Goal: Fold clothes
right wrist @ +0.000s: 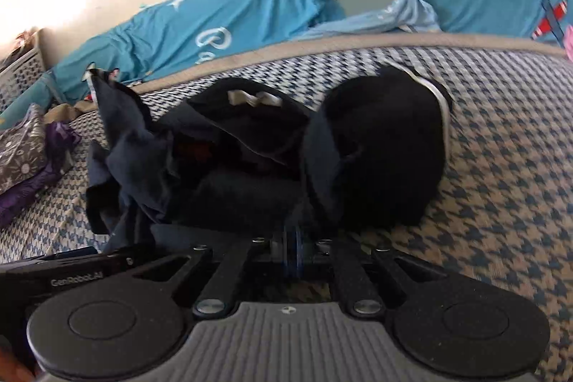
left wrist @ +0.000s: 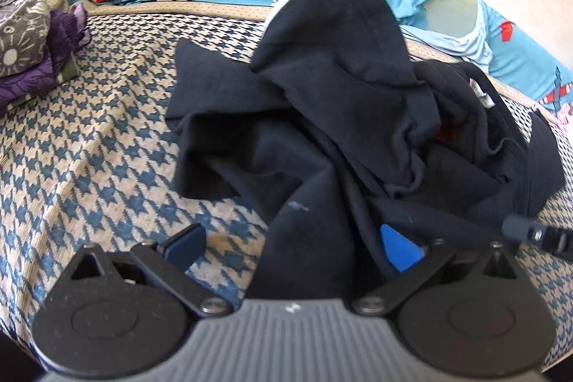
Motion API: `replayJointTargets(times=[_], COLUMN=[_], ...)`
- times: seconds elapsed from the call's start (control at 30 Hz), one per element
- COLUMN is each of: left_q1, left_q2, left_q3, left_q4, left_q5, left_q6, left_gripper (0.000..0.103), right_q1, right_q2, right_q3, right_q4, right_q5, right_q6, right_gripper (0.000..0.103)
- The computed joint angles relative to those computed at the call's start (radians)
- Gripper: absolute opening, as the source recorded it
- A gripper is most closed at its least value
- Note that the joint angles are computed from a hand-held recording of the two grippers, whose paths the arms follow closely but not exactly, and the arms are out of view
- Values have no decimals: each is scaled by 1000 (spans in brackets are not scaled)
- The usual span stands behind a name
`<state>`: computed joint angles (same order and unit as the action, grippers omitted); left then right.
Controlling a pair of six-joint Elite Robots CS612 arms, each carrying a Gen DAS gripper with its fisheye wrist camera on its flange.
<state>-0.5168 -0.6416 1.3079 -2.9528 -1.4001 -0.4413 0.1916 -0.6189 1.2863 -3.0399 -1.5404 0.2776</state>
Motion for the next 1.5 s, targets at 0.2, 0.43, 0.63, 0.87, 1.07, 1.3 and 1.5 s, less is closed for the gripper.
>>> replayJointTargets(times=[0.2, 0.43, 0.63, 0.87, 1.07, 1.3, 1.5], left_q1=[-7, -13, -18, -19, -21, -22, -22], left_q2=[-8, -7, -9, -5, -4, -4, -4], left_q3=[16, 15, 18, 16, 15, 16, 16], left_q4=[-4, 3, 12, 16, 18, 19, 19], left_q5=[3, 15, 27, 37, 41, 43, 44], left_q6=[34, 59, 78, 95, 100, 102, 105], left_gripper=[103, 103, 103, 103, 103, 103, 103], right_q1=[-8, -10, -12, -10, -6, -7, -21], right_q2=[-33, -56, -63, -43, -13, 20, 52], right_q3=[60, 111, 137, 111, 42, -24, -87], right_q4=[57, -14, -144, -354, -370, -283, -214], right_q5=[-98, -227, -241, -180, -66, 46, 119], right_q6=[154, 223, 226, 68, -91, -217, -319], right_gripper=[5, 9, 12, 27, 30, 40, 84])
